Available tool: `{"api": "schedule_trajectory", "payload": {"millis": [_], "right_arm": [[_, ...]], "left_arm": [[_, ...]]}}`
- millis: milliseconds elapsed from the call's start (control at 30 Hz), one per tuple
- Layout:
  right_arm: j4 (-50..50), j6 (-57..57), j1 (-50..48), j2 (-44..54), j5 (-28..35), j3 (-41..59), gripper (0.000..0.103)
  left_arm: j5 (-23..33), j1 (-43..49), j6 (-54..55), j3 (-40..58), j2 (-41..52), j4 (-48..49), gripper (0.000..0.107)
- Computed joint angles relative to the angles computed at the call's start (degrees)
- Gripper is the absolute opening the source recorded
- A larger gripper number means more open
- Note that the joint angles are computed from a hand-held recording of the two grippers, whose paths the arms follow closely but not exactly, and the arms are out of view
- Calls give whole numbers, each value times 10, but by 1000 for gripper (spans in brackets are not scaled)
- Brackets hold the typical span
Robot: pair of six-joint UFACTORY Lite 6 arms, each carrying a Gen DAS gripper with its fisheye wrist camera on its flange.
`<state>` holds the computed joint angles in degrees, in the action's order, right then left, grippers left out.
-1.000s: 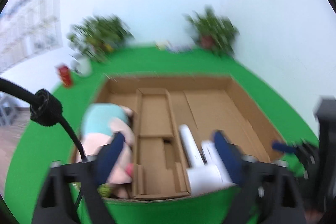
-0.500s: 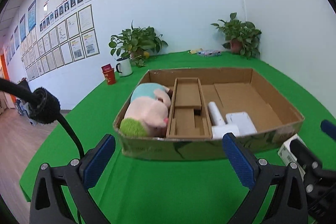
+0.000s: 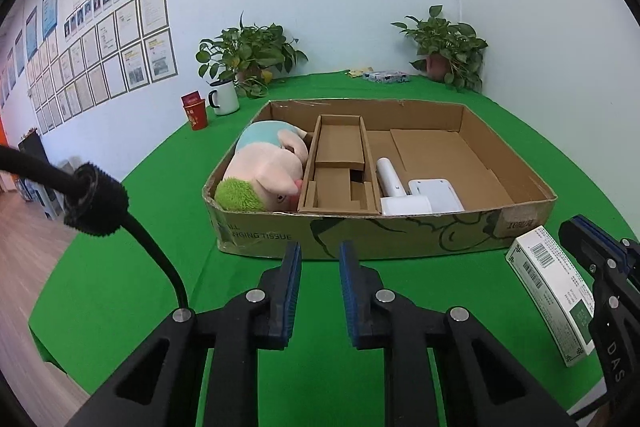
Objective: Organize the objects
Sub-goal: 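Reach the right tool toward the white-and-green medicine box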
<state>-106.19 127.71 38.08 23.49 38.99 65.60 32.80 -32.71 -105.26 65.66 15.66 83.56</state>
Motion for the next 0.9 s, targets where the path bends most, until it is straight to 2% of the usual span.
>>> {"api": "schedule_trajectory", "payload": {"millis": [33, 67, 100, 133, 167, 200, 300, 467, 700, 900], "right_arm": [[1, 1, 5, 1, 6, -1, 5], [10, -3, 11, 3, 18, 1, 5], [27, -16, 17, 9, 31, 7, 13], [56, -42, 23, 20, 47, 21, 41], [66, -47, 25, 25, 56, 25, 62], [62, -33, 27, 25, 65, 20, 90], [46, -6, 20, 16, 62, 3, 91], [45, 8, 7, 12, 47, -7, 91], [-28, 83, 4, -32, 28, -63, 92], [-49, 91, 23, -37, 49, -73, 92]], "left_arm": [[8, -5, -13, -5, -2, 11, 22], [13, -7, -17, -6, -3, 14, 39], [14, -9, -17, -7, -4, 14, 70], [11, -7, -23, -9, -6, 18, 83], [15, -10, -46, -18, -11, 34, 87], [17, -8, -45, -16, -12, 35, 87], [28, -7, -25, -12, -6, 20, 87], [9, 10, -33, -26, -14, 18, 87], [-27, 12, -107, -52, -19, 77, 87], [-44, 5, -170, -75, -27, 147, 87]]}}
